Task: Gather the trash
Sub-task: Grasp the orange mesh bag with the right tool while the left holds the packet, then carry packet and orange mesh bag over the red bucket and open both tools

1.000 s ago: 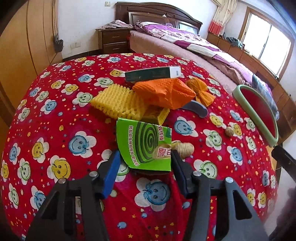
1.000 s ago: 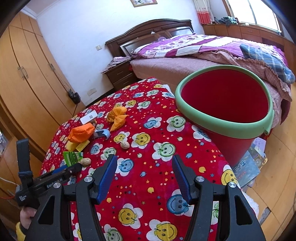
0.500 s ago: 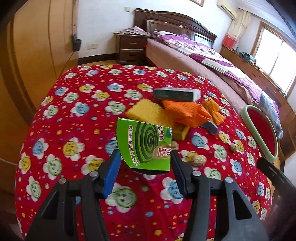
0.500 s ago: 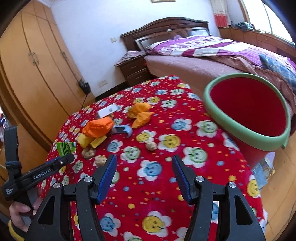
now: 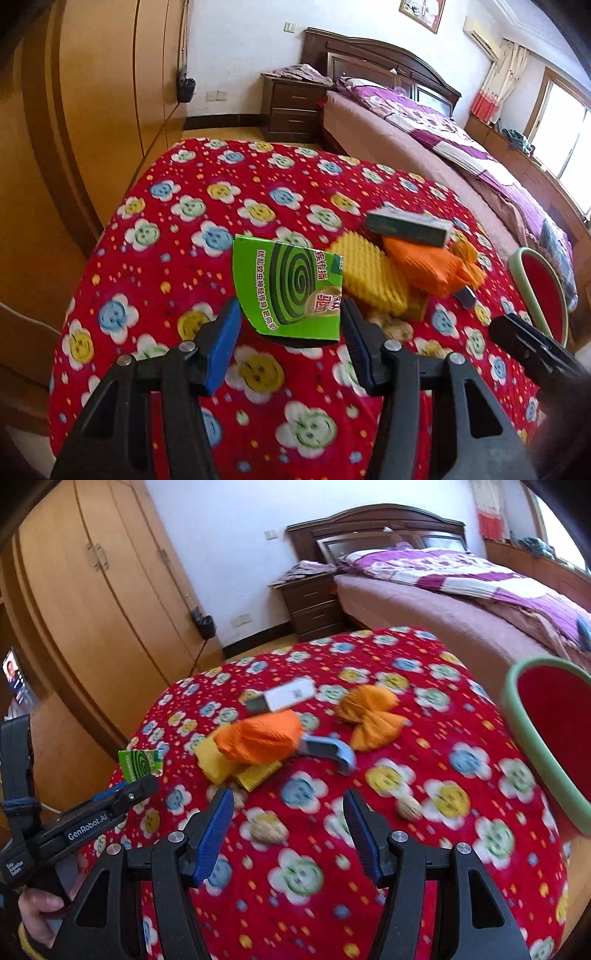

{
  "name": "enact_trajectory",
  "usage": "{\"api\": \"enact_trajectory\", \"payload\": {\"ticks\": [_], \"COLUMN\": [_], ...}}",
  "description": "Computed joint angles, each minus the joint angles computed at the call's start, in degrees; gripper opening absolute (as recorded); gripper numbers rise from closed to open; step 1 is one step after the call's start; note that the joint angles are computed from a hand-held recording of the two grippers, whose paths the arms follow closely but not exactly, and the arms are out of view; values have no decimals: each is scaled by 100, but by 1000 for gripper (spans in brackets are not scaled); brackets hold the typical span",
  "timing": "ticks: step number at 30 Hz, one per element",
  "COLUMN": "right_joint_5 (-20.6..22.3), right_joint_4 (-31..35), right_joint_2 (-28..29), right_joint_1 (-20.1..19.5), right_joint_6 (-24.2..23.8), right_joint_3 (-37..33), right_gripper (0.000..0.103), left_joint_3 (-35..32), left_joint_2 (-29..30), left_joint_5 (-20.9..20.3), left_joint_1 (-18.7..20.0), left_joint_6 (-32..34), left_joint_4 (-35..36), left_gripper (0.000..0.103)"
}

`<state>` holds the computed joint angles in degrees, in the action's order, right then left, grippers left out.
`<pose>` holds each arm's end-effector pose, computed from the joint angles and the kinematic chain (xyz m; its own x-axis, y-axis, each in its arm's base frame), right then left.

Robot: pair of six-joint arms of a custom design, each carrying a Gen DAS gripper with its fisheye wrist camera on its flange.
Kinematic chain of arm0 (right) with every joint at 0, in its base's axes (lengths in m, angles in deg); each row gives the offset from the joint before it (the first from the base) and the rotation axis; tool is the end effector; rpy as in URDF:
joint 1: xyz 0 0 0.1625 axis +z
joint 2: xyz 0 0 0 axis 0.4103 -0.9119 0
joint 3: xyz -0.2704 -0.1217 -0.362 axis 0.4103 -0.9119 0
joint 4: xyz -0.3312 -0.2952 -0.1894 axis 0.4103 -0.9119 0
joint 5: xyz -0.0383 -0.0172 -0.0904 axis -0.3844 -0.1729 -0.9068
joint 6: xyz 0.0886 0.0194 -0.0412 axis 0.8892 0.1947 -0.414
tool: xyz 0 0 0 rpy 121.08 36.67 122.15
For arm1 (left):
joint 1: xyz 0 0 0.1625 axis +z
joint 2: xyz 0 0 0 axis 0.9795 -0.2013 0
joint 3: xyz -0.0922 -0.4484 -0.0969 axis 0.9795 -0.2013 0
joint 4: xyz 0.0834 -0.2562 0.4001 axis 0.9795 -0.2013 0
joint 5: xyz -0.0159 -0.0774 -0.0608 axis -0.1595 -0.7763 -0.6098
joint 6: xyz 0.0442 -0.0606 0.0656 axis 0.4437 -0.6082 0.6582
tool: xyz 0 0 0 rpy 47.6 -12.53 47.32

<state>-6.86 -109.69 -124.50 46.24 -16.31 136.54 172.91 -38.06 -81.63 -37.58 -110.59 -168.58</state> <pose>-0.0827 -0.6521 0.3083 -0.8051 -0.4461 0.3910 -0.5819 0.7217 -0.3748 -0.3350 -0.5841 -0.1292 -0.7650 -0.3587 -0.5350 0.2014 0.6557 -0.7277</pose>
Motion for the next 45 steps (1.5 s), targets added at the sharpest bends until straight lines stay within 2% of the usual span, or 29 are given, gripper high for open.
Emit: {"api": "enact_trajectory", "payload": {"ticks": [9,14,15,16,20,25,28,37,45], "right_joint_5": [-360,-492,-459,-440,-462,-328,-186,351,786], "right_joint_4": [-245,-135,-103,-42,-30,-3,8,-53,-271], "right_joint_2": [619,824,824,823,810,668,508,-131,-583], "right_joint_1": [345,359,344,332,307,247,180,-91,-373], "right_joint_6": [153,259,269,260,191,168,217,264,262], "right_joint_3": [-380,-554,-556,-563,-535,-418,-304,92,298], "right_gripper": [63,63,58,48,36,17,12,9,9], "left_joint_3": [-104,-113,-118,-115,-158,-153,-113,31,-188], "left_joint_2": [68,99,110,115,153,146,140,115,267], "left_joint_5": [-45,-155,-166,-178,-213,-201,-173,-160,-313], "left_joint_1": [206,306,309,320,342,308,243,-30,-224], "left_joint_6": [308,471,476,500,542,502,517,594,1006], "left_joint_4": [-276,-506,-529,-575,-628,-570,-622,-897,-1111], "left_gripper": [55,55,55,55,55,55,55,55,55]}}
